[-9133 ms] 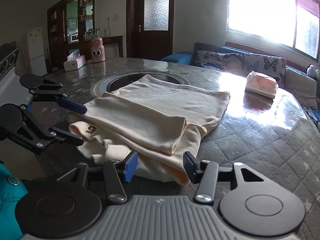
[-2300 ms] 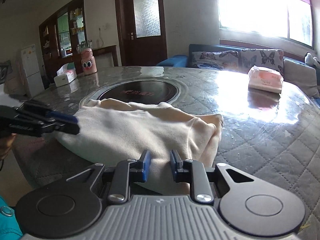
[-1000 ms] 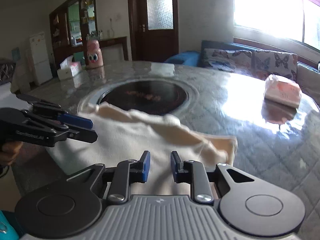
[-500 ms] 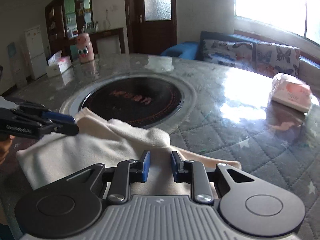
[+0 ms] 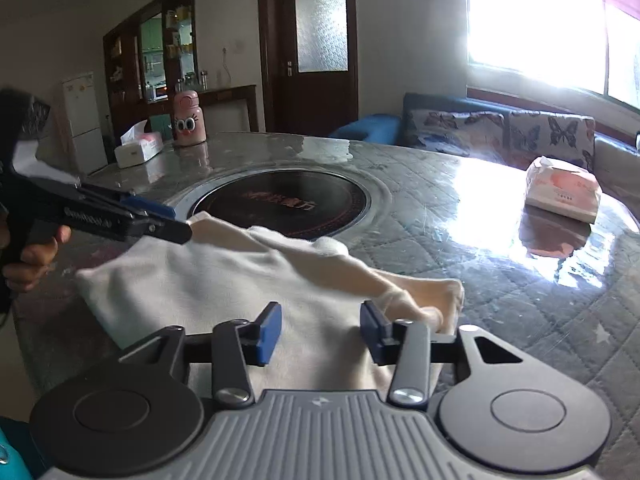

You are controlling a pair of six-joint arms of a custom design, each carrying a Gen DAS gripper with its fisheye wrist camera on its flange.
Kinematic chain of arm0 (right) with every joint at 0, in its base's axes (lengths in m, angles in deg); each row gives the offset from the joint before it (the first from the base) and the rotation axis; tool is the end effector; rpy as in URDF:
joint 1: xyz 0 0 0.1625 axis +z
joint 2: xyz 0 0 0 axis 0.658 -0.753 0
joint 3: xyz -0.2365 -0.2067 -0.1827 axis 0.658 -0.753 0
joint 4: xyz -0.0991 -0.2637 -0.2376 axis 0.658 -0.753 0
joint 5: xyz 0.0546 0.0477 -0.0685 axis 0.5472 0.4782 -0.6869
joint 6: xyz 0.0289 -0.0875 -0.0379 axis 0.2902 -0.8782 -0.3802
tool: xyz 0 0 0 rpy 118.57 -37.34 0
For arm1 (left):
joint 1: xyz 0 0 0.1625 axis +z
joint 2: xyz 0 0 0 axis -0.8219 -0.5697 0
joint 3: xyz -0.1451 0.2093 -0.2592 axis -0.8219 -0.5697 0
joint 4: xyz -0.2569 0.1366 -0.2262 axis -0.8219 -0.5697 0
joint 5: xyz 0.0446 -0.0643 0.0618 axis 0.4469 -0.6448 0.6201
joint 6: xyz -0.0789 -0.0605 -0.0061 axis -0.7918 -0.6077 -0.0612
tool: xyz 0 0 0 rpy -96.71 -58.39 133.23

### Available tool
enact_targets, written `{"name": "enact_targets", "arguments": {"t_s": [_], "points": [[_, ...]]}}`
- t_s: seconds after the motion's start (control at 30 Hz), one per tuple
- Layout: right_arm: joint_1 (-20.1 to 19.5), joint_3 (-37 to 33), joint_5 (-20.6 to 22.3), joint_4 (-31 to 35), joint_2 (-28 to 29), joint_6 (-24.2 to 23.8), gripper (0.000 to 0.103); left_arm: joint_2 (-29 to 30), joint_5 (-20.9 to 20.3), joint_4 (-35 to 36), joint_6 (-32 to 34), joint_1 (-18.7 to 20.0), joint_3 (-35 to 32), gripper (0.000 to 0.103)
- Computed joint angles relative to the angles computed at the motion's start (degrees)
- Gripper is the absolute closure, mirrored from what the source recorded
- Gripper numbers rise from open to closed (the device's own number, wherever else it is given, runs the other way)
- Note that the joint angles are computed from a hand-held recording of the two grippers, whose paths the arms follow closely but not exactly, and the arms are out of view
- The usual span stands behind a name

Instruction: Fold clothes

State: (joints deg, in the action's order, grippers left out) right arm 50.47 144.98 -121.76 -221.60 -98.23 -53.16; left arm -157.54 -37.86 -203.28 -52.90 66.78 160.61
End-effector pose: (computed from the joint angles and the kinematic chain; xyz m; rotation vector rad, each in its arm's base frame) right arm 0.1407 -0.2690 0.1394 1.2717 -2.4040 0.8427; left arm -0.1405 -0.2495 0.1765 0.5700 2.2500 -1.0333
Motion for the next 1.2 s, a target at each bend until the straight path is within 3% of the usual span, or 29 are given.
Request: {"name": "enact_targets", "arguments": {"t_s": [0.07, 0.17, 0.5, 0.6, 0.67, 0.97, 1.2], "points": [[-1.16, 0.53, 0.65, -2.89, 2.21, -0.93, 0.055, 0.84, -0.5, 2.44, -2.99, -0.95, -0.58, 0.05], [-3.47, 0.79, 4.17, 2.13, -1.83, -0.59, 0.047, 2.53, -1.25, 5.27, -7.22, -1.59, -1.34, 0.05], [-3.91, -0.35, 4.07, 7.32, -3.64, 0.43, 0.034, 6.68, -2.33, 12.84, -17.15, -3.8, -3.77, 0.046], [-3.65, -0.61, 3.84, 7.5, -3.46, 0.37, 0.032, 6.62, -2.62, 16.79, -21.96, -5.5, -4.25, 0.044], [-3.64, -0.79, 3.95, 8.43, -3.76, 0.28, 0.025, 6.28, -3.07, 20.05, -25.59, -6.88, -4.59, 0.042], [-3.23, -0.83, 3.74, 10.39, -4.19, -0.79, 0.012, 6.11, -6.72, 33.3, -40.29, -12.94, -6.45, 0.036], [-3.75, -0.92, 4.59, 12.86, -5.33, -0.92, 0.003, 8.07, -9.02, 38.71, -46.66, -16.51, -8.12, 0.027]]}}
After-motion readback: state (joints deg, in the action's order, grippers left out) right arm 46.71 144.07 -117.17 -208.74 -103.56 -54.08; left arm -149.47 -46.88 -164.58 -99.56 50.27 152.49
